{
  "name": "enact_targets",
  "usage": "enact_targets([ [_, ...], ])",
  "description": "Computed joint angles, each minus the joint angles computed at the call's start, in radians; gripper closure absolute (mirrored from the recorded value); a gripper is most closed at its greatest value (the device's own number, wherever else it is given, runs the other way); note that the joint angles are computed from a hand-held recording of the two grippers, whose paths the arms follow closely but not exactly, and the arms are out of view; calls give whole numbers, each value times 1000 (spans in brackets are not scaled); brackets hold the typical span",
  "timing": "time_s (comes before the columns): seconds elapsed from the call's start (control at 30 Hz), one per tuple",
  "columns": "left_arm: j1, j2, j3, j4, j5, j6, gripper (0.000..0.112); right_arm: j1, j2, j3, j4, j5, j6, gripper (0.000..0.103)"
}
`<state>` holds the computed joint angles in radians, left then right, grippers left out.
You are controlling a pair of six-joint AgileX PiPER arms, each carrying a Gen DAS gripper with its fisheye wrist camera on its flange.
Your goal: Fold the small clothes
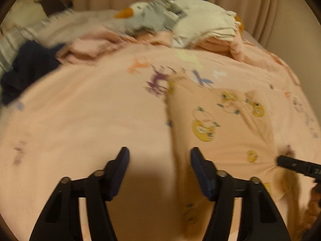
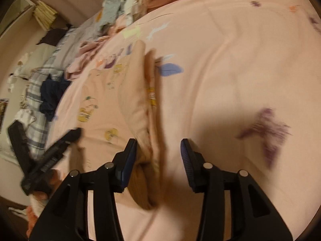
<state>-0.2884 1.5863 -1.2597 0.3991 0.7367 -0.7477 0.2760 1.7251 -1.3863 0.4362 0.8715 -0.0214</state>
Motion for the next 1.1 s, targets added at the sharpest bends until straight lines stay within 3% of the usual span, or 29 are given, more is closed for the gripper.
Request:
enact_targets([
  [0.03, -11, -11, -12, 35, 41, -23, 65, 6, -20, 7, -43, 1, 32, 61],
  [0.07, -18, -24, -22, 50, 69, -24, 68, 14, -40, 8, -85, 6, 64, 71],
  [0.23, -59, -121, -38, 37, 86, 7, 81, 24, -95, -50, -150, 38, 117, 90],
  [0.43, -148, -143, 23, 30, 16, -32, 81, 105, -87, -164, -135, 66, 96, 90],
  [0.53, -173, -99, 84, -12, 1, -28, 81, 146, -65, -132, -99, 50, 55, 91],
  [0.6, -182, -56, 122, -28, 22, -39, 81, 181, -29, -92, -191, 34, 114, 91],
  [0.63, -195, -51, 182, 3, 1, -89, 79, 199, -20, -65, -264, 20, 174, 98],
  [0.7, -226, -118, 299, 116, -94, -225, 78, 182, -29, 72, -291, -79, 177, 103],
  [0.77, -233, -135, 324, 119, -99, -234, 78, 139, -128, 257, -157, -244, 84, 103],
  [0.83, -233, -130, 326, 123, -100, -236, 78, 127, -171, 317, -103, -267, 45, 103],
  [0.9, -235, -116, 319, 134, -96, -246, 78, 165, -182, 311, -210, -254, 113, 103],
  [1.0, -251, -124, 313, 123, -63, -236, 78, 274, -171, 262, -480, -190, 352, 103],
  [1.1, -299, -156, 341, 168, -30, -283, 78, 287, -174, 261, -525, -176, 373, 103],
])
